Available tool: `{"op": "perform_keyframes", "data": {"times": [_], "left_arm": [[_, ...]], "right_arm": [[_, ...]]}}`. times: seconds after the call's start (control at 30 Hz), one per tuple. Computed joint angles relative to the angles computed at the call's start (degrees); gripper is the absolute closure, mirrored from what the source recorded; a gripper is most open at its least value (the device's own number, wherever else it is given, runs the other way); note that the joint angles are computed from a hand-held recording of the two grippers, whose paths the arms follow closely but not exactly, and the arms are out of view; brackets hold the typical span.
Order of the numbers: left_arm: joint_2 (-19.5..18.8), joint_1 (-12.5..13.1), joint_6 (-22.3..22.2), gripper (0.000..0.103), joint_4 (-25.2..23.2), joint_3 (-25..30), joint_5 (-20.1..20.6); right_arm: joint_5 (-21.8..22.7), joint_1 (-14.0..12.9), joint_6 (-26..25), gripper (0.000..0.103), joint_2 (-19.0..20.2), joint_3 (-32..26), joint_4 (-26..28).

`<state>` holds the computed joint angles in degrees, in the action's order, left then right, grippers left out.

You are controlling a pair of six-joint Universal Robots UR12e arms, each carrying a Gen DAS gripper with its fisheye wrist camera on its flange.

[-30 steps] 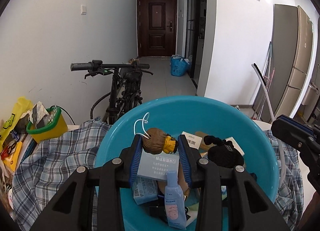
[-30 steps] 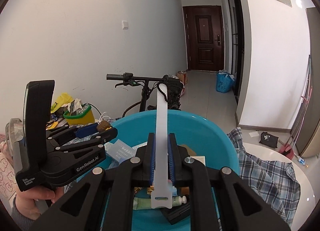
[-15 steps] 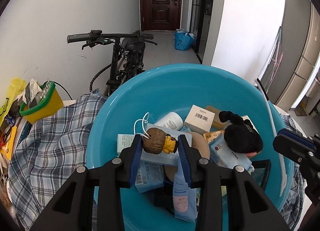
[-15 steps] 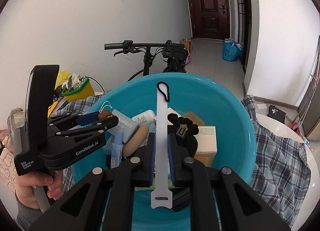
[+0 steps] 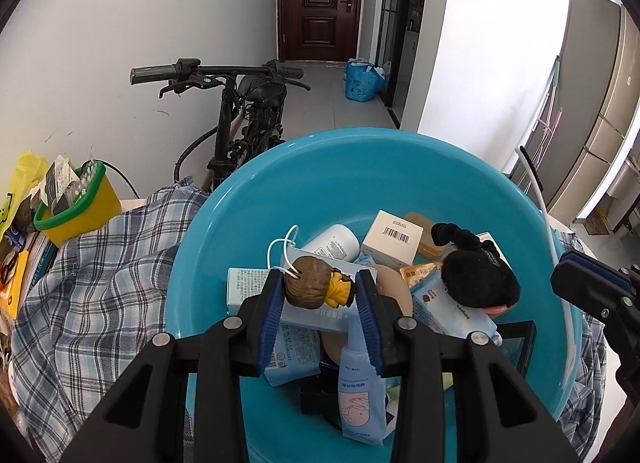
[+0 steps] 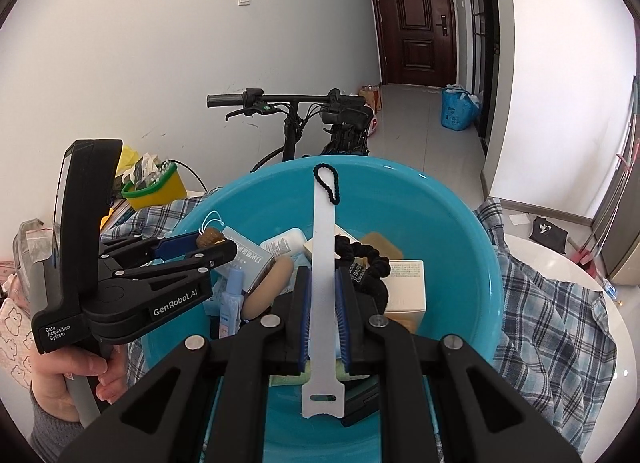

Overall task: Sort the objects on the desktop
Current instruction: 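Lower the keychain into the turquoise basin and open the left gripper, then lower the white strip into the basin and open the right gripper, then raise both open grippers away from the basin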

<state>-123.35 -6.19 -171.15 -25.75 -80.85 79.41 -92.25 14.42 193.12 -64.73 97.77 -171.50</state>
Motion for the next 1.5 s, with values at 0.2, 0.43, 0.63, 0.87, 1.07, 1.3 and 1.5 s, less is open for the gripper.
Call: {"op": "perform_keyframes", "data": {"times": [0.2, 0.43, 0.63, 0.87, 1.07, 1.3, 1.5], "left_arm": [[0.4, -0.2, 0.6, 0.026, 2.9, -1.0, 0.0], [0.5, 0.0, 0.2, 0.026, 2.5, -0.8, -0.3], [0.6, 0.0, 0.3, 0.026, 2.6, -0.9, -0.2], [0.6, 0.0, 0.5, 0.026, 2.4, -0.9, -0.5], [0.8, 0.0, 0.5, 0.026, 3.1, -1.2, -0.3], [1.0, 0.0, 0.0, 0.026, 5.8, -1.9, -0.1], [1.7, -0.4, 0.6, 0.026, 18.2, -4.8, 1.8]], "right_arm": [[-0.2, 0.1, 0.1, 0.092, 0.1, -0.2, 0.3], [-0.3, 0.3, -0.3, 0.092, 0.3, -0.4, 0.5], [-0.3, 0.1, 0.2, 0.092, 0.3, -0.3, 0.1], [-3.3, 0.3, 0.7, 0.056, 0.6, -0.8, 1.0], [-9.8, 1.7, -2.8, 0.038, 1.1, -0.8, -2.6], [-12.1, 2.2, -2.6, 0.038, 1.1, -0.5, -4.6], [-14.7, 2.2, -0.7, 0.037, 0.9, 0.2, -9.0]]}}
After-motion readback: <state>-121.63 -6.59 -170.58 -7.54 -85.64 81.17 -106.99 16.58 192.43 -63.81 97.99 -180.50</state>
